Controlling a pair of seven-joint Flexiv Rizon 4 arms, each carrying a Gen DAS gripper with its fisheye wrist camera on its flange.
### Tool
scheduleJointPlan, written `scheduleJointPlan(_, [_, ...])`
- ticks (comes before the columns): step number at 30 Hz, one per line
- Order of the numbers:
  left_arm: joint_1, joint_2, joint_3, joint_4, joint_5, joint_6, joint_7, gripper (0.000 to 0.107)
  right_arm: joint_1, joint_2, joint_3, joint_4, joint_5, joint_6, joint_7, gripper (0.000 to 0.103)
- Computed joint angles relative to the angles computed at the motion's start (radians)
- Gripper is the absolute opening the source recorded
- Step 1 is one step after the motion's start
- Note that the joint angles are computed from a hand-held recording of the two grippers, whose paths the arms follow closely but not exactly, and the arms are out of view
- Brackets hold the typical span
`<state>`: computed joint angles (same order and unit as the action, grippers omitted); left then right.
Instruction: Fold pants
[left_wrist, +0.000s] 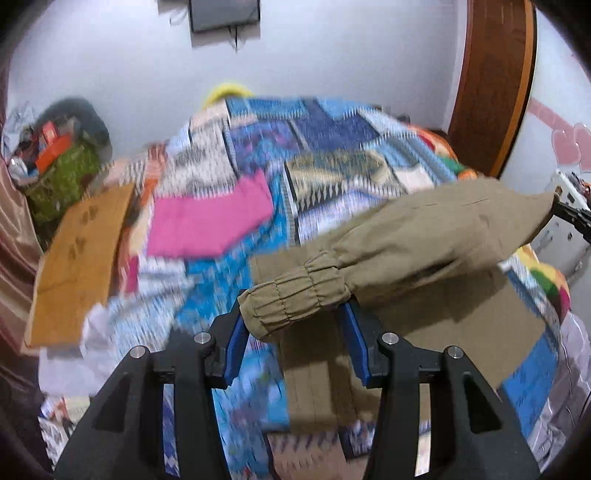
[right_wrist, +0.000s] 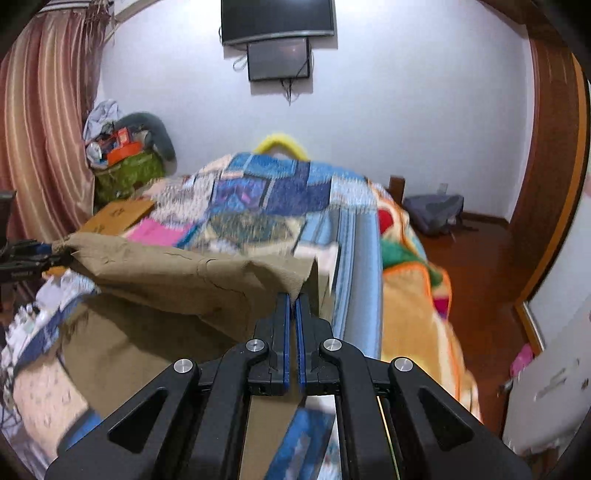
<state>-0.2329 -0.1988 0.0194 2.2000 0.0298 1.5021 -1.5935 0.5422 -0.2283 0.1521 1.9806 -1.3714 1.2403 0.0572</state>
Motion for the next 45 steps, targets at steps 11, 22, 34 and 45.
scheduleJointPlan(11, [0.014, 0.040, -0.023, 0.153, -0.048, -0.012, -0.035, 0.054, 0.048, 0.014, 0.056, 0.149, 0.174, -0.034, -0.048, 0.003])
scheduleJointPlan(22, [0.023, 0.168, -0.020, 0.161, 0.042, -0.043, -0.126, 0.067, 0.117, 0.075, 0.099, 0.194, 0.361, -0.108, -0.189, 0.036])
scheduleJointPlan(34, [-0.039, 0.083, -0.110, 0.044, 0.000, -0.033, -0.019, 0.070, 0.168, -0.098, 0.051, 0.000, 0.269, 0.045, -0.297, 0.042])
scheduleJointPlan(45, [-0.110, -0.068, -0.125, -0.025, -0.130, -0.107, 0.147, 0.072, 0.240, -0.210, 0.022, -0.063, 0.546, 0.144, -0.552, 0.037])
